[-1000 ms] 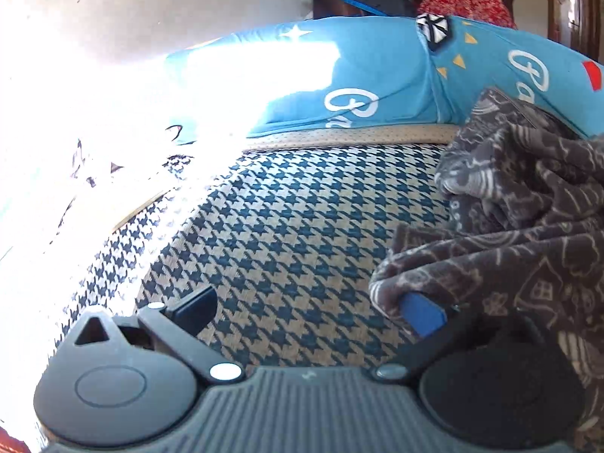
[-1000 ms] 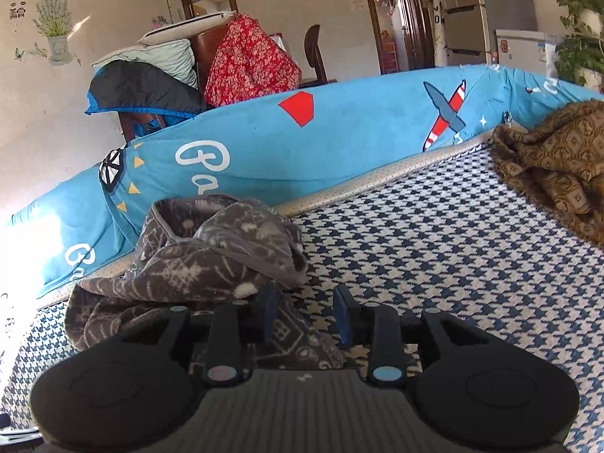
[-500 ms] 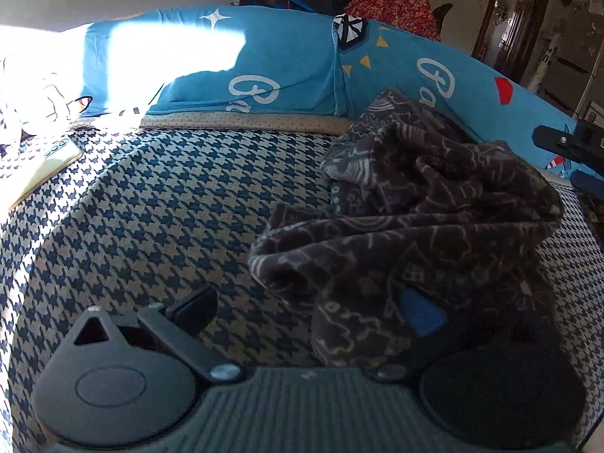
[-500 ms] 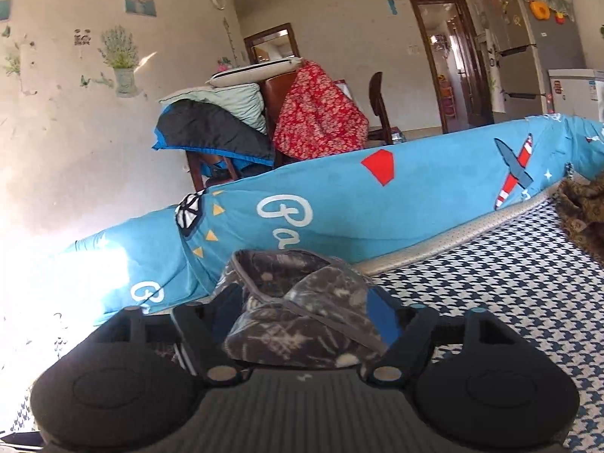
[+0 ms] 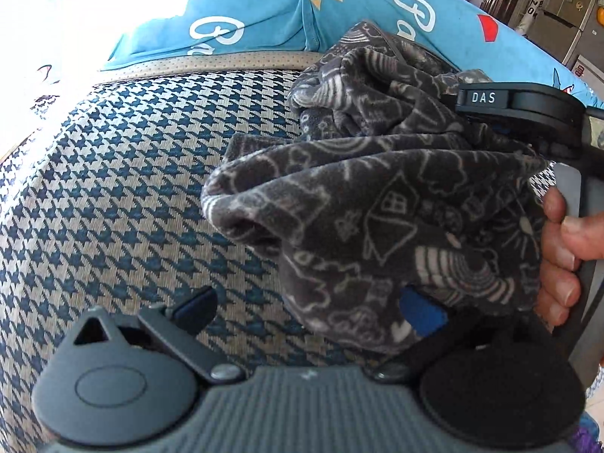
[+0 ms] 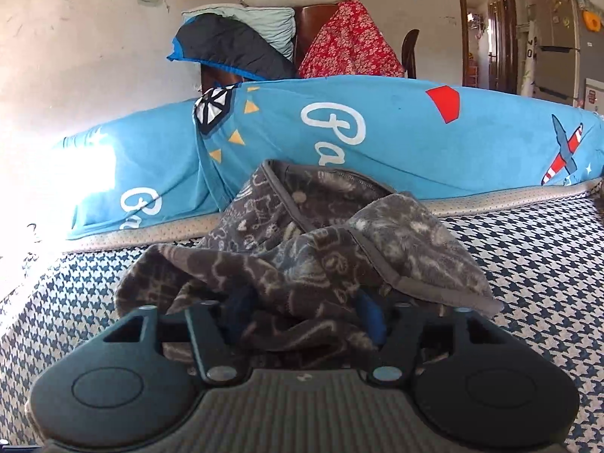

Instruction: Fold clothes

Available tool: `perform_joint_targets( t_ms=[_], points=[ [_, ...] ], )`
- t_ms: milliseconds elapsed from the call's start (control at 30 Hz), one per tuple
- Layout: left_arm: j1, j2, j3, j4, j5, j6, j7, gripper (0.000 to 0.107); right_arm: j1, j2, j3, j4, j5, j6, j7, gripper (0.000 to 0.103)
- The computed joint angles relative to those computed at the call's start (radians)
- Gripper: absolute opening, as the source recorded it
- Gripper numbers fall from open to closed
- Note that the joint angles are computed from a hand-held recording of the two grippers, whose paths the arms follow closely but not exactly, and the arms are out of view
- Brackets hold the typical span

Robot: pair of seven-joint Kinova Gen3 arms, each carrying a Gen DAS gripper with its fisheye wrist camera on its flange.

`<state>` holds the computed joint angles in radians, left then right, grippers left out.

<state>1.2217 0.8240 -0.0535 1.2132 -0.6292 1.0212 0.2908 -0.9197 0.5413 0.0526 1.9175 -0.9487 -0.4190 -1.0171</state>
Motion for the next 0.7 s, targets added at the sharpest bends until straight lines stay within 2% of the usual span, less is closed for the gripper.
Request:
perform_joint_targets(
  t_ms=[67, 100, 200, 333, 400, 433, 467, 567, 700],
  points=[
    [-0.004, 0.012, 0.006, -0.021, 0.005, 0.017, -0.017, 0.103, 0.027, 0.002, -0.055, 0.009, -0.013, -0.049, 0.027, 0.011],
    [-0.005, 0.018, 0.008, -0.033, 0.009, 0.026, -0.026, 0.103, 0.025, 0.002, -0.066, 0.015, -0.032, -0.077, 0.043, 0.009],
    [-0.003, 0.039, 0.007, -0.075, 0.016, 0.071, -0.052, 0.103, 0.068, -0.020, -0.157, 0.067, -0.019, -0.198, -0.007, 0.007],
    [0.011, 0.065, -0.004, -0.129, 0.018, 0.146, -0.070, 0.103, -0.010, -0.085, -0.132, 0.180, 0.009, -0.361, -0.137, 0.007],
    [0.018, 0.073, -0.007, -0.147, 0.018, 0.179, -0.071, 0.103, -0.096, -0.126, -0.088, 0.240, -0.057, -0.442, -0.157, 0.007],
    [0.021, 0.074, -0.009, -0.152, 0.017, 0.194, -0.069, 0.103, -0.121, -0.147, -0.091, 0.268, -0.096, -0.483, -0.163, 0.007],
    [0.025, 0.075, -0.011, -0.153, 0.016, 0.205, -0.064, 0.103, -0.128, -0.166, -0.112, 0.297, -0.133, -0.524, -0.175, 0.007],
    [0.033, 0.076, -0.012, -0.163, 0.019, 0.252, -0.046, 0.103, -0.092, -0.226, -0.244, 0.383, -0.255, -0.627, -0.200, 0.007],
    [0.031, 0.078, -0.007, -0.173, 0.033, 0.310, -0.012, 0.103, -0.141, -0.271, -0.316, 0.485, -0.418, -0.729, -0.222, 0.006]
  ],
)
